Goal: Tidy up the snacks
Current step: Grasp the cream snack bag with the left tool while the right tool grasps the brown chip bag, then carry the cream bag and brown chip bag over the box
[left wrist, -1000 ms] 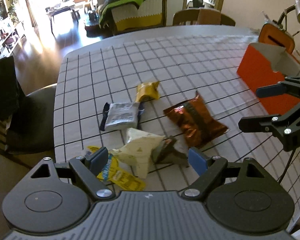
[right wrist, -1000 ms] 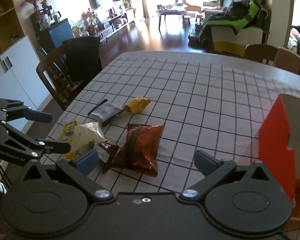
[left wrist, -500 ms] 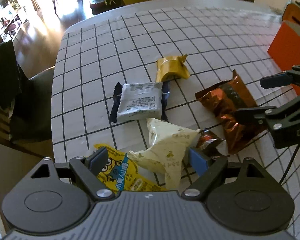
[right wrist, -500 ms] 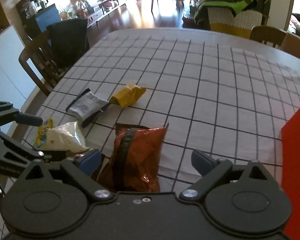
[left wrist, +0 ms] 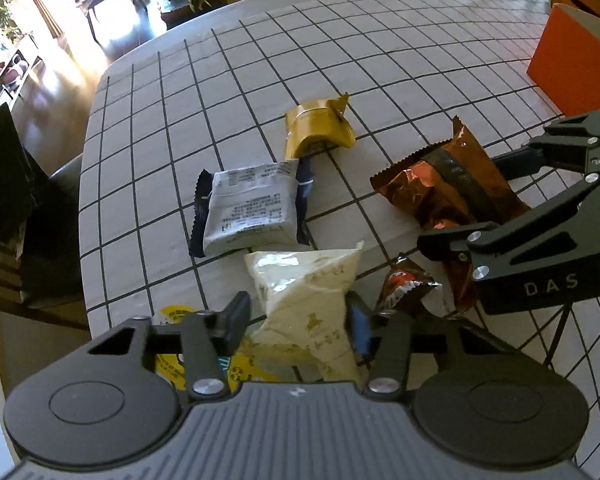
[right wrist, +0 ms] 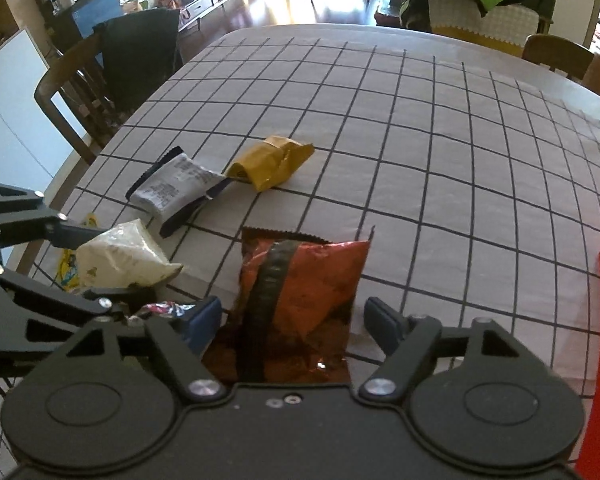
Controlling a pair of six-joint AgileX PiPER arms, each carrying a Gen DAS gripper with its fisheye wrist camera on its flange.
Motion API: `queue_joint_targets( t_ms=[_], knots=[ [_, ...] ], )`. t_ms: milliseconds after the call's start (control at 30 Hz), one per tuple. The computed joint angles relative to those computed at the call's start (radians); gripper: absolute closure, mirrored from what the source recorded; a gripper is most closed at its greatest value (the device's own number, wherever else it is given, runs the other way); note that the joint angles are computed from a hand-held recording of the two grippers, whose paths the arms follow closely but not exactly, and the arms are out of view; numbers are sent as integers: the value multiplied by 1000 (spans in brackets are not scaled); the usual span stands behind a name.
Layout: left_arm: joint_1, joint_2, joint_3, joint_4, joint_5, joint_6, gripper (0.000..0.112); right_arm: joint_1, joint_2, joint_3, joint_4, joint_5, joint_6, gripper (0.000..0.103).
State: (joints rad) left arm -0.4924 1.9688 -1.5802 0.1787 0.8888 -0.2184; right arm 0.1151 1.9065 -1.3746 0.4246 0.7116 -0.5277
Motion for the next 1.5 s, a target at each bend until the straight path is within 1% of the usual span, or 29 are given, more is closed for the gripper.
queue_joint_targets(
  t_ms=[33,100,133,200,267,500,767,1067,1167,1333,1500],
  knots=[
    [0,0,0,0,-1,-1,70,1,-3,2,2,-1,-4,33],
    [-2,1,-1,1,-3,-3,72,5,-4,2,-1,-3,-9,43],
    [-3,0,0,3,-4,-6,73,7,-3,1,-4,-5,-9,44],
    [-4,-4,5,3,-6,-13,75,6,-7,7,4,-12,-16,50],
    [-3,-10,11,-2,-10,-17,76,-1,-12,14,25,-16,-37,53],
    [-10,-48,52,5,-21,-63,78,-2,-45,48,40,-31,-52,54],
    [-20,-134,111,7,-21,-115,78,-21,-138,103,73,-25,-65,54],
    [-38,-247,137,-10,9,-156,78,-73,-281,159,104,31,-67,54],
    [-48,-269,116,-29,40,-169,78,-87,-328,168,104,55,-51,54],
    [-82,-300,81,-42,72,-186,78,-123,-403,179,114,102,-45,54],
    [-134,-296,14,-27,96,-207,78,-189,-469,175,124,160,-68,54]
  ],
)
